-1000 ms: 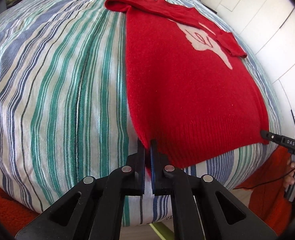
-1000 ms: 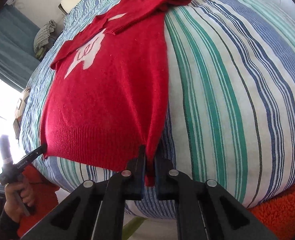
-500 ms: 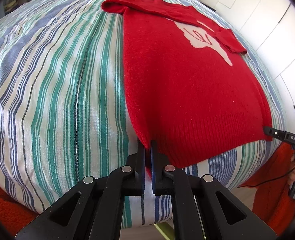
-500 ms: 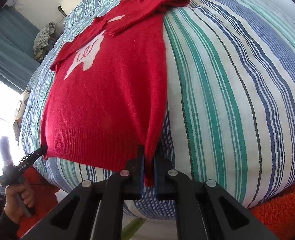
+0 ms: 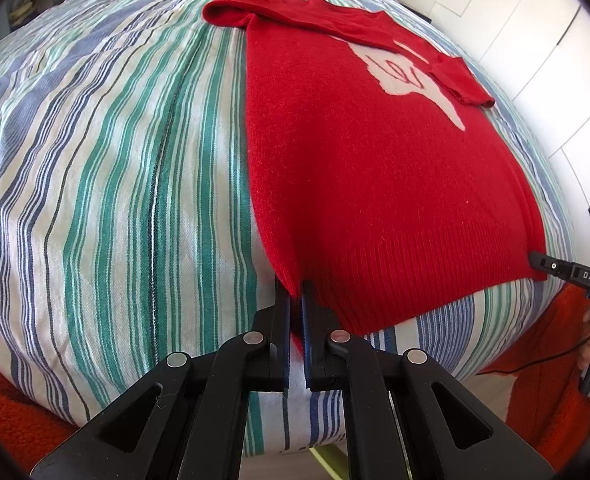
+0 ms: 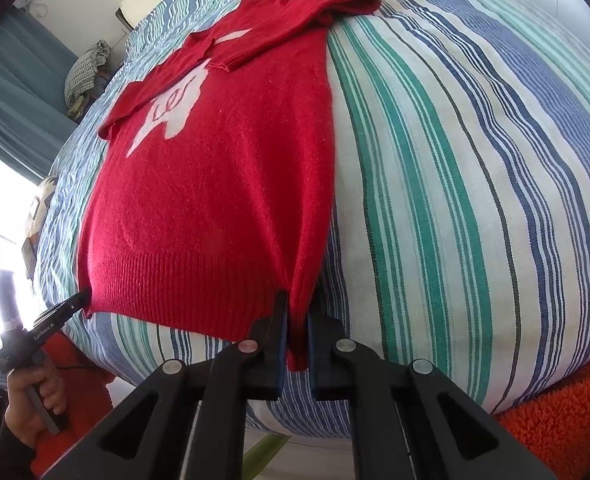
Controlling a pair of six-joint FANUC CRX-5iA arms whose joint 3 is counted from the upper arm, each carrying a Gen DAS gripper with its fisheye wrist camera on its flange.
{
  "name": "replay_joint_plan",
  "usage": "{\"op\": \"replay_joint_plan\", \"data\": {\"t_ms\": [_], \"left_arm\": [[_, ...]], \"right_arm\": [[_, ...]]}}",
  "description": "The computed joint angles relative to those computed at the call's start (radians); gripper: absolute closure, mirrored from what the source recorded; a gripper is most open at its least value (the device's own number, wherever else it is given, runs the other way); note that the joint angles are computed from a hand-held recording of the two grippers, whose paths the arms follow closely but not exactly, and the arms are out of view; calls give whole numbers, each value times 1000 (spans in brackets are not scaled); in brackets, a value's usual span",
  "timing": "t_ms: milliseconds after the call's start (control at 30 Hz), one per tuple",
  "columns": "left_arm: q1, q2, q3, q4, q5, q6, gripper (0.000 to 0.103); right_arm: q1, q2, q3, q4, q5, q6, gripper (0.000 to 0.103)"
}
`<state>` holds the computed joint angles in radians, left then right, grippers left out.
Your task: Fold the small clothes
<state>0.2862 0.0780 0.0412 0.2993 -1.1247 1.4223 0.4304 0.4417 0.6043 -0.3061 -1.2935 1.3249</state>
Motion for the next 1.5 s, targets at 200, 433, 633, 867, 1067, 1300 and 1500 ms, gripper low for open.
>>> {"op": "replay_joint_plan", "data": {"t_ms": [200, 433, 633, 867, 1067, 1300, 1500], "left_arm": [[0, 0, 0, 0, 0, 0, 99], [-1, 0, 0, -1, 0, 1, 98], [0, -1, -2, -1, 1, 1, 98], [-1, -1, -1, -1, 1, 2, 98], [-1, -1, -1, -1, 1, 2, 98], [-2, -4, -1, -10, 0, 3, 98], [-4, -11, 5, -23, -22, 11, 95]], "right_arm": [[0, 0, 0, 0, 0, 1, 97], [-1, 0, 1, 0, -1, 0, 97], [0, 2, 3, 1, -3, -2, 97], [0, 0, 1, 1, -2, -3, 96], [0, 1, 4, 1, -5, -5, 96], [10, 0, 9, 30, -34, -31, 96], [37, -11, -3, 109, -62, -58, 94]]}}
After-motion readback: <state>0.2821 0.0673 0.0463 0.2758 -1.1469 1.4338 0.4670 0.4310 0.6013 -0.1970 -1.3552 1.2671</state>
